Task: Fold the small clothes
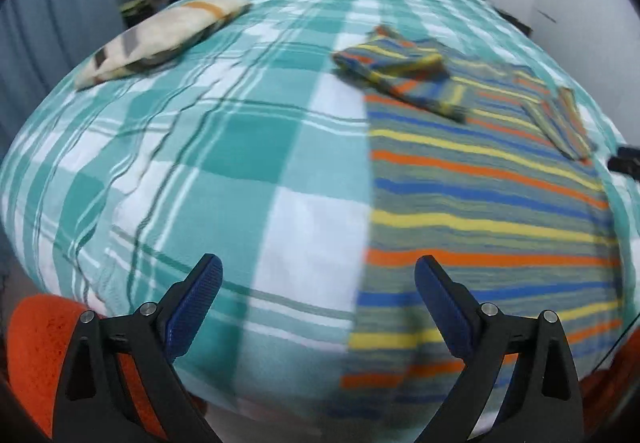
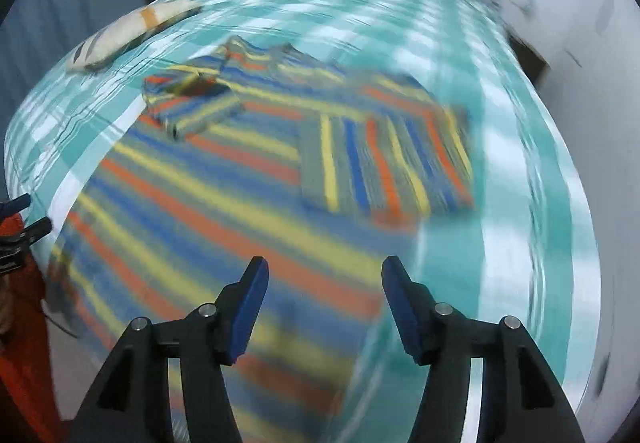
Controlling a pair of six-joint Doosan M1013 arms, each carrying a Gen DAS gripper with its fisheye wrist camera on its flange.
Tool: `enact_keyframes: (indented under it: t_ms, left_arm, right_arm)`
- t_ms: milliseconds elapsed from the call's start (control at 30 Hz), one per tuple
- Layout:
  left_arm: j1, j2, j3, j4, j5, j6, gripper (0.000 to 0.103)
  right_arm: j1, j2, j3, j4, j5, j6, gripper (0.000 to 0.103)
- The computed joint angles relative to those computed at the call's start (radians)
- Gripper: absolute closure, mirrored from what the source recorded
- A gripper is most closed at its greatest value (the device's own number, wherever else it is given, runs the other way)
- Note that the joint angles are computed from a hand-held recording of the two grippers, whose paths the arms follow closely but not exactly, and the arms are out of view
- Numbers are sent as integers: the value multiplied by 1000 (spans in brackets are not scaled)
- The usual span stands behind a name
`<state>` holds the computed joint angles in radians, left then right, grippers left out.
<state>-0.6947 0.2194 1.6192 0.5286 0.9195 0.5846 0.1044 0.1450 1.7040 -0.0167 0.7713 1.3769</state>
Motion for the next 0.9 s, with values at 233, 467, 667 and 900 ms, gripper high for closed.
enact_keyframes:
  t_ms: [233, 467, 667, 900]
  left_arm:
    - [3, -4, 25, -40, 30, -28, 6]
    - [-13, -7, 31, -29, 17, -25, 6]
    - [-32, 6, 15, 5, 9, -23, 6]
    - [-62, 38, -10, 27, 56, 46, 6]
  right_arm:
    - [27, 171, -109, -19, 17, -1, 51]
    - [-114, 79, -41, 55, -121, 197, 100]
    - [-326, -3, 23, -143, -140, 562, 100]
    - [-409, -1, 68, -12, -128, 493, 100]
